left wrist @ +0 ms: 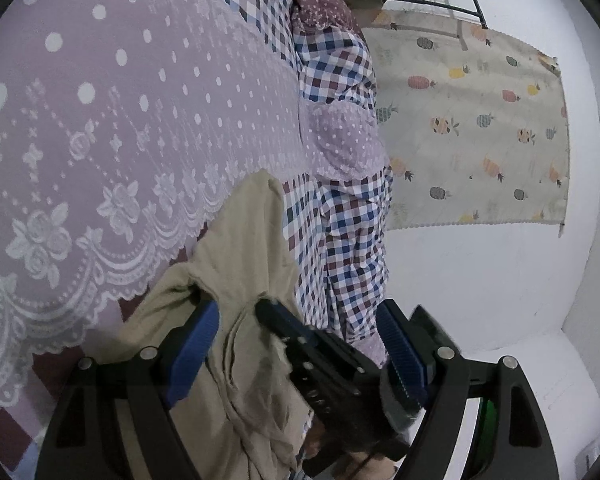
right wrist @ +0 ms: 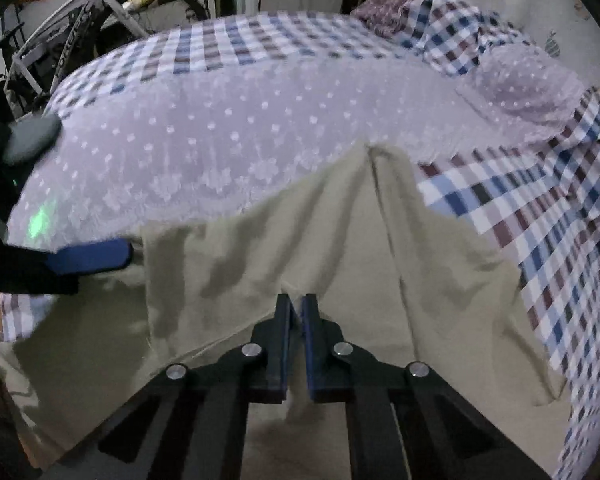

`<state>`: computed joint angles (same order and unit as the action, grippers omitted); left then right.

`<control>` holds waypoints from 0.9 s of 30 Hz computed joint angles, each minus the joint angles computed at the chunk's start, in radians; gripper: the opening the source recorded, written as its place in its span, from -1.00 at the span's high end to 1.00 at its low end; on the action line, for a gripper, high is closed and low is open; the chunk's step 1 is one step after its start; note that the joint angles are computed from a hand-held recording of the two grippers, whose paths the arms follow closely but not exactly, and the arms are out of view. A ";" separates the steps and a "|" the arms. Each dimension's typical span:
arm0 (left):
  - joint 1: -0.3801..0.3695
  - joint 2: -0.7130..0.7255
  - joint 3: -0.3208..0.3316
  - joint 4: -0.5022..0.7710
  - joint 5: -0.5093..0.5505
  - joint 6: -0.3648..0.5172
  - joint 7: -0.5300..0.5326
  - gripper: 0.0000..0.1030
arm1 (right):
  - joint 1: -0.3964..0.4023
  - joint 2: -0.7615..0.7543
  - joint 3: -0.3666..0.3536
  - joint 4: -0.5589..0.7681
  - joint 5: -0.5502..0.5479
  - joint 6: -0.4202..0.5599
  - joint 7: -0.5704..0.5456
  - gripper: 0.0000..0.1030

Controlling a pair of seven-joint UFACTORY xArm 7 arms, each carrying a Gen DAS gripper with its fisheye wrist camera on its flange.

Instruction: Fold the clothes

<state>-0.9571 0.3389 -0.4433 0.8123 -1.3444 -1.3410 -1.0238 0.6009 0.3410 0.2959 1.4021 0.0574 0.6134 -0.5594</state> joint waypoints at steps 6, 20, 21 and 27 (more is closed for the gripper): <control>0.002 -0.012 0.000 -0.002 -0.005 0.011 0.029 -0.63 | 0.036 0.060 -0.014 0.078 -0.030 -0.006 0.062 0.86; 0.038 -0.077 0.030 0.106 0.087 0.280 0.514 -0.63 | -0.147 -0.433 -0.044 -0.402 0.379 -0.340 0.044 -0.41; 0.039 -0.079 0.030 0.120 0.069 0.305 0.554 -0.63 | -0.135 -0.491 -0.076 -0.461 0.437 -0.360 0.017 -0.42; 0.054 -0.058 0.026 0.204 -0.074 0.432 0.731 -0.63 | -0.164 -0.868 -0.204 -0.882 0.478 -0.453 0.046 -0.43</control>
<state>-0.9033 0.2807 -0.4177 1.0164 -1.4187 -0.9091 -0.2928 0.4366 -0.5274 0.0916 0.5198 0.5355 0.1605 -0.5134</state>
